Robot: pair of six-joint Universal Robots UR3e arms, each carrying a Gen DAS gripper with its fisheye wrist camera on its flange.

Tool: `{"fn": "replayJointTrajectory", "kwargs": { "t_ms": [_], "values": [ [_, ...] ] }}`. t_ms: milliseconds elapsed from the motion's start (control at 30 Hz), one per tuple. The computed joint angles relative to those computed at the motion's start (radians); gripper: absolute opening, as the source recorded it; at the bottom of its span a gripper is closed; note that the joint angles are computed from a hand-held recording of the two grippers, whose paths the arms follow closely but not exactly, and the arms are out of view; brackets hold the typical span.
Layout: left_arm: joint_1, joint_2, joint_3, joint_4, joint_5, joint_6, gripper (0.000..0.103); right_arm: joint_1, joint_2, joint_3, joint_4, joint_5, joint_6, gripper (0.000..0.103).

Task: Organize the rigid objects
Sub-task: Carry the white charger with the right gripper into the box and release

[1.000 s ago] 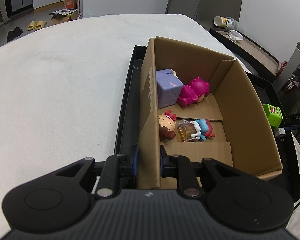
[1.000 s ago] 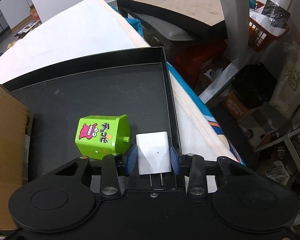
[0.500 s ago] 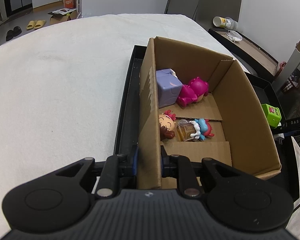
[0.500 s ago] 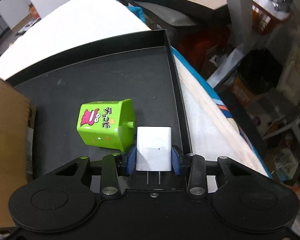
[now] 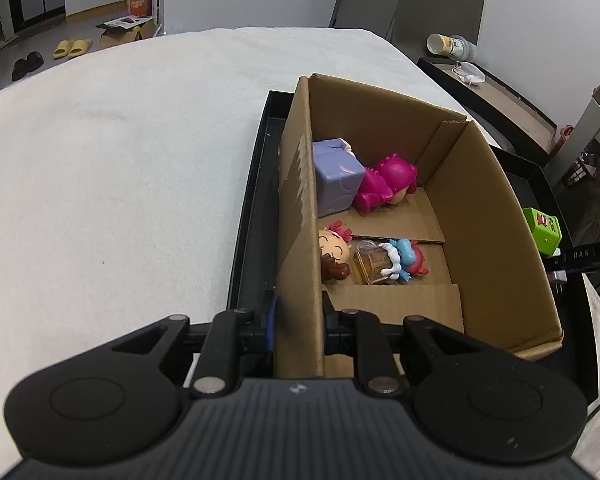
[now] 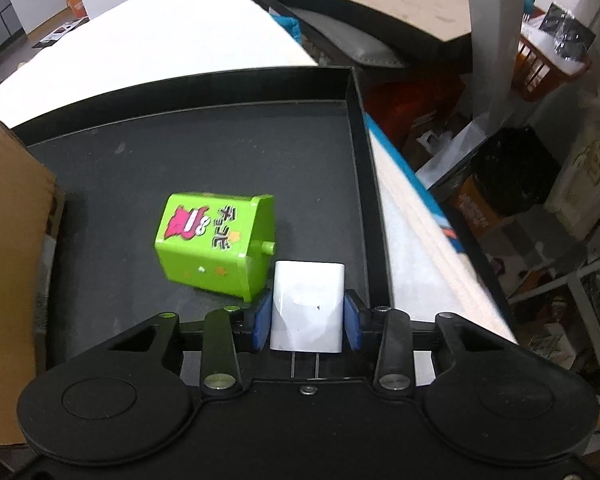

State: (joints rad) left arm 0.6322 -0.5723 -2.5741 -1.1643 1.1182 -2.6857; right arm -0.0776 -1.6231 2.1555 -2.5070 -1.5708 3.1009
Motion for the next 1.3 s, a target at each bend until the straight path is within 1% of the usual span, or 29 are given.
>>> {"fn": "replayJointTrajectory", "kwargs": {
  "t_ms": [533, 633, 733, 800, 933, 1067, 1167, 1300],
  "values": [
    [0.022, -0.008, 0.019, -0.034, -0.014, 0.033, 0.019, 0.098, -0.177, -0.055, 0.148, -0.023, 0.098, 0.037],
    [0.018, -0.018, 0.022, -0.028, -0.012, 0.034, 0.019, 0.100, -0.216, -0.060, 0.158, -0.013, 0.112, 0.037],
    [0.034, -0.008, 0.024, -0.053, -0.022, 0.050, 0.019, 0.113, -0.245, -0.076, 0.178, -0.005, 0.133, 0.037],
    [0.051, 0.007, 0.027, -0.086, -0.032, 0.066, 0.019, 0.124, -0.260, -0.081, 0.173, 0.008, 0.138, 0.037],
    [0.056, 0.012, 0.041, -0.111, -0.030, 0.074, 0.019, 0.176, -0.268, -0.106, 0.179, 0.003, 0.169, 0.037],
    [0.051, -0.012, 0.051, -0.098, -0.029, 0.069, 0.019, 0.189, -0.275, -0.132, 0.195, 0.030, 0.189, 0.037],
    [0.053, -0.024, 0.053, -0.095, -0.032, 0.072, 0.019, 0.221, -0.265, -0.147, 0.180, 0.017, 0.202, 0.037],
    [0.062, -0.020, 0.049, -0.104, -0.040, 0.080, 0.019, 0.256, -0.253, -0.158, 0.151, 0.028, 0.222, 0.037]
  ]
}}
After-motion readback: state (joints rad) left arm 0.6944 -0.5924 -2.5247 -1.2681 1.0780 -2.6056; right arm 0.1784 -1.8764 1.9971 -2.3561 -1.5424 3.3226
